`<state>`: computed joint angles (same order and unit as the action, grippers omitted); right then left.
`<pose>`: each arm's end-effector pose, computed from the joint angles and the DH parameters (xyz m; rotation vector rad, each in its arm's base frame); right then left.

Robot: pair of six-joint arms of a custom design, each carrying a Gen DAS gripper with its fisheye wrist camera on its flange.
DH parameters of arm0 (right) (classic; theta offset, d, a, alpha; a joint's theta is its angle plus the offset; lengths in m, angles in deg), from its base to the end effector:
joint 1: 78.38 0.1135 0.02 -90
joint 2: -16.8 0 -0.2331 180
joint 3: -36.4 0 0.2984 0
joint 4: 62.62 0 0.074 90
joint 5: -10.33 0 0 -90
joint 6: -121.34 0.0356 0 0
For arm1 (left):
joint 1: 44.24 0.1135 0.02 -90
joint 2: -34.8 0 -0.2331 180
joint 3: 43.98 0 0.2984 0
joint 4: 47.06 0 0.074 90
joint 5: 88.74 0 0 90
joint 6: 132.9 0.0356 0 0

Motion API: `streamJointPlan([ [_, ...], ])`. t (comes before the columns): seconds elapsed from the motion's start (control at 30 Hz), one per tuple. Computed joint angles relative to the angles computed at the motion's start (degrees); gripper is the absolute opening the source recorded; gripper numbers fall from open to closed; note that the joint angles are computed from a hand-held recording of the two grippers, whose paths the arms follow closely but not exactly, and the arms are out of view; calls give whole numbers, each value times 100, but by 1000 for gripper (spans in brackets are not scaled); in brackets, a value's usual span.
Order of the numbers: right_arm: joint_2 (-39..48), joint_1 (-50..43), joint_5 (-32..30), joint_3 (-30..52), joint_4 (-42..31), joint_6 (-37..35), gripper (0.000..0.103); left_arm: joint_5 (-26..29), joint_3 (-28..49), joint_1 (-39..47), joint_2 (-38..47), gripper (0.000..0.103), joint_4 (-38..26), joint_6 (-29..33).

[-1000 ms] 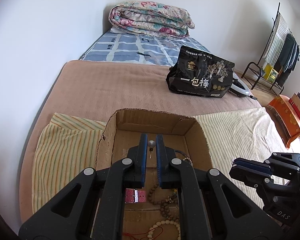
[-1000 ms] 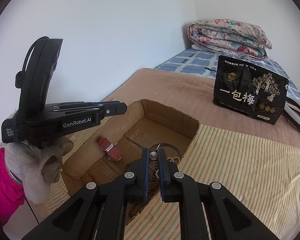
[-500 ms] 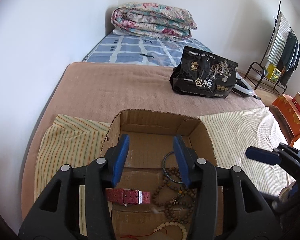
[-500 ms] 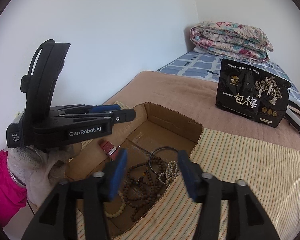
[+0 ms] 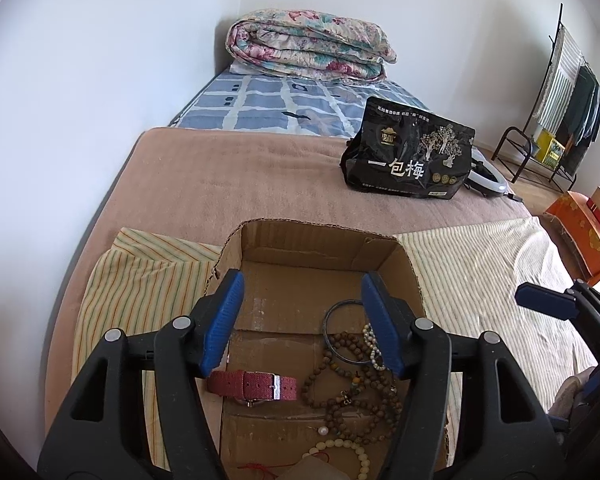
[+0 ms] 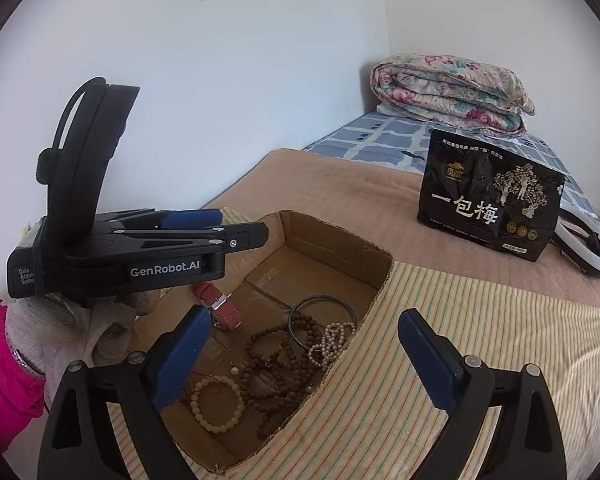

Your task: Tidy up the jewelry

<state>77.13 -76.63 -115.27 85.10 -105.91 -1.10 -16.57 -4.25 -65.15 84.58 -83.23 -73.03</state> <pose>0.2553 0.0285 0.1716 -0.9177 2.1736 0.5304 0.2262 -0.0747 0.1615 -0.3329 2.3058 -0.0733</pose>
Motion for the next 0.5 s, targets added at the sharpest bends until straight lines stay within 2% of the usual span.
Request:
streamJointPlan([
  [0.27,-422,-184,18,-48,-190,57,103,-415,34,-404,-435,68,-426,-254],
  [0.37,-632,-249,-25,-64,-350,0,103,-730,127,-699,-570,69,-705,-336],
  [0.5,-872,-380,-115,-77,-551,-99,103,-1142,241,-1052,-779,76,-1073,-541],
])
